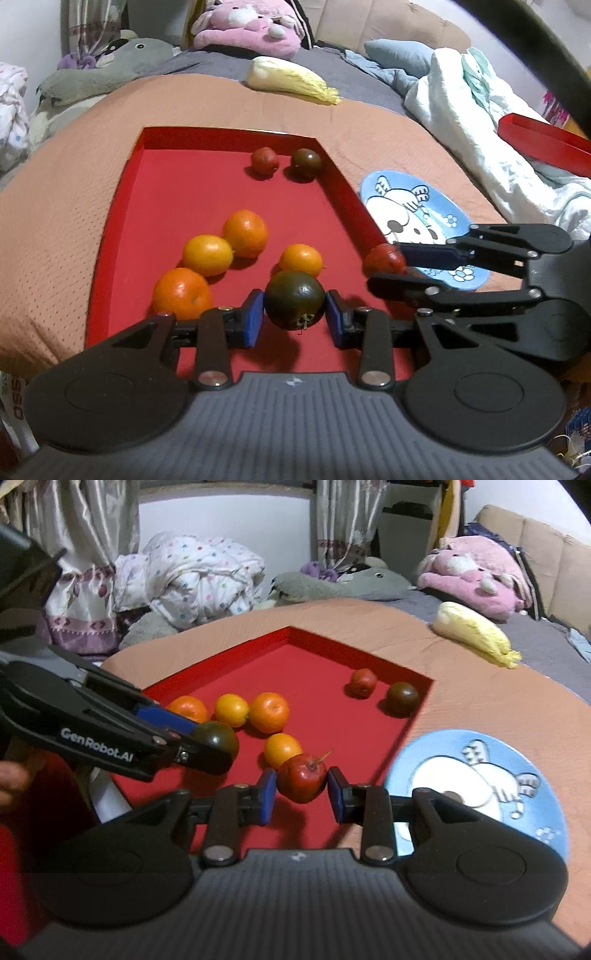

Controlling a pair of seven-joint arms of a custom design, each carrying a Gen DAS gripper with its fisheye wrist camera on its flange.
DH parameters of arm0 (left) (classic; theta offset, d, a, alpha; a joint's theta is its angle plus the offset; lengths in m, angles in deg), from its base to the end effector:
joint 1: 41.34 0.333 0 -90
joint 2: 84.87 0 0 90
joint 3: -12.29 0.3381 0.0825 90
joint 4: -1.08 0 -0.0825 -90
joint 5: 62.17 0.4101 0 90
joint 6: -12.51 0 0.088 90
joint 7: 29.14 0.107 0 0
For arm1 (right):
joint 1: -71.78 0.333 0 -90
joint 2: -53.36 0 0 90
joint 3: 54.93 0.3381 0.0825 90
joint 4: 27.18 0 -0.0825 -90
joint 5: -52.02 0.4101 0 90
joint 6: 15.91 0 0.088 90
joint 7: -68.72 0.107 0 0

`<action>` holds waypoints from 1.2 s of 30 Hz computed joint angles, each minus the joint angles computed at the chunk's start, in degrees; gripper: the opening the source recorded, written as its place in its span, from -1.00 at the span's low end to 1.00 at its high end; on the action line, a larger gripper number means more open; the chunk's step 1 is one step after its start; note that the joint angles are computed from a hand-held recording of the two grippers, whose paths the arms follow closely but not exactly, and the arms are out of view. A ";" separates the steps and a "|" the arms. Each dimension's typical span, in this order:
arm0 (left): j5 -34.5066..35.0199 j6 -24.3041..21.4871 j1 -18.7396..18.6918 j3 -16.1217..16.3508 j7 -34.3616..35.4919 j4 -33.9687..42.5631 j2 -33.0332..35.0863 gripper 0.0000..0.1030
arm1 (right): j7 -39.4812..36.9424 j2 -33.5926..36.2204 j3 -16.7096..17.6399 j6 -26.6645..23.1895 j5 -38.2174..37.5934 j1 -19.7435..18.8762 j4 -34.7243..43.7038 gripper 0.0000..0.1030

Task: Organize fruits
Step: 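Carry plum and apple onto the blue plate and open both grippers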

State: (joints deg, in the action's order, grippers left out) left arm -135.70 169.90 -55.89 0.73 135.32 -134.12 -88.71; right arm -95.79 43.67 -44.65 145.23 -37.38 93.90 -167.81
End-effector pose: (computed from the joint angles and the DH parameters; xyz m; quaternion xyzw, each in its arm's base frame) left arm 0.4918 -0.1988 0.3875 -0.4115 0.8243 -0.3857 0.0493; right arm 0.3848 0.3023 0.3864 -0.6796 0.5877 -0.2970 0.3233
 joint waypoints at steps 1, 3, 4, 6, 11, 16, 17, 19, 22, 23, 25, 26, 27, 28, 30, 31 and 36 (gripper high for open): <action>0.03 -0.06 -0.13 -0.13 -0.05 0.14 0.01 -0.19 | 0.37 -0.82 -0.05 -0.33 0.06 -0.06 -0.70 -0.35; 0.36 -0.53 -0.39 -0.37 -0.89 0.55 0.16 -0.19 | 1.06 -2.44 -0.04 -0.95 0.34 -0.26 -2.11 -0.35; 0.08 -0.74 -0.60 -0.51 -0.81 0.70 0.15 -0.19 | 1.26 -3.19 -0.06 -1.21 0.45 -0.46 -2.81 -0.35; -0.71 -0.85 -1.11 -0.86 0.01 1.25 0.35 -0.19 | 1.23 -4.49 -0.04 -1.77 1.01 -0.89 -4.03 -0.35; -2.00 -0.88 -2.80 -2.12 1.93 2.92 0.75 -0.19 | 2.96 -7.46 0.09 -2.76 1.04 -2.24 -6.81 -0.35; -0.33 0.74 -4.29 -3.38 0.89 4.82 2.50 -0.19 | 4.44 -9.90 0.27 -3.56 1.13 -3.13 -9.47 -0.35; 0.15 1.11 -4.53 -3.63 0.67 5.19 2.96 -0.19 | 4.57 -10.42 0.25 -3.71 1.34 -3.31 -10.09 -0.35; 1.33 1.87 -5.05 -4.21 -0.08 5.76 3.72 -0.19 | 4.83 -11.40 0.26 -4.00 1.86 -3.65 -11.31 -0.35; 3.58 2.44 -5.62 -4.90 -1.55 6.58 4.93 -0.19 | 4.81 -12.74 0.19 -4.46 3.18 -4.31 -13.05 -0.35; 4.29 2.73 -5.82 -5.17 -1.90 6.90 5.38 -0.19 | 4.56 -13.01 0.25 -4.71 3.82 -4.51 -13.43 -0.35; 5.17 3.07 -6.15 -5.73 -2.03 7.63 6.28 -0.18 | 4.07 -13.65 0.29 -5.05 5.04 -4.99 -14.33 -0.35; 5.50 3.20 -6.29 -6.01 -2.07 8.03 6.78 -0.18 | 3.97 -13.86 0.30 -5.13 5.41 -5.31 -14.74 -0.35; 5.73 3.38 -6.39 -6.27 -2.16 8.35 7.17 -0.19 | 3.82 -14.06 0.34 -5.27 5.91 -5.57 -15.11 -0.35; 6.22 3.62 -6.55 -6.56 -2.48 8.77 7.71 -0.19 | 3.75 -14.28 0.33 -5.24 6.21 -5.86 -15.47 -0.35; 7.16 3.80 -6.65 -7.00 -3.03 9.50 8.65 -0.18 | 3.38 -14.38 0.39 -5.30 7.09 -6.35 -15.94 -0.35; 7.86 3.98 -6.71 -7.23 -3.49 9.83 9.18 -0.18 | 3.55 -14.61 0.50 -5.34 7.17 -6.59 -16.45 -0.34; 12.82 4.89 -6.81 -8.14 -6.88 11.00 11.73 -0.18 | 4.42 -13.40 0.56 -5.07 7.81 -7.64 -16.60 -0.34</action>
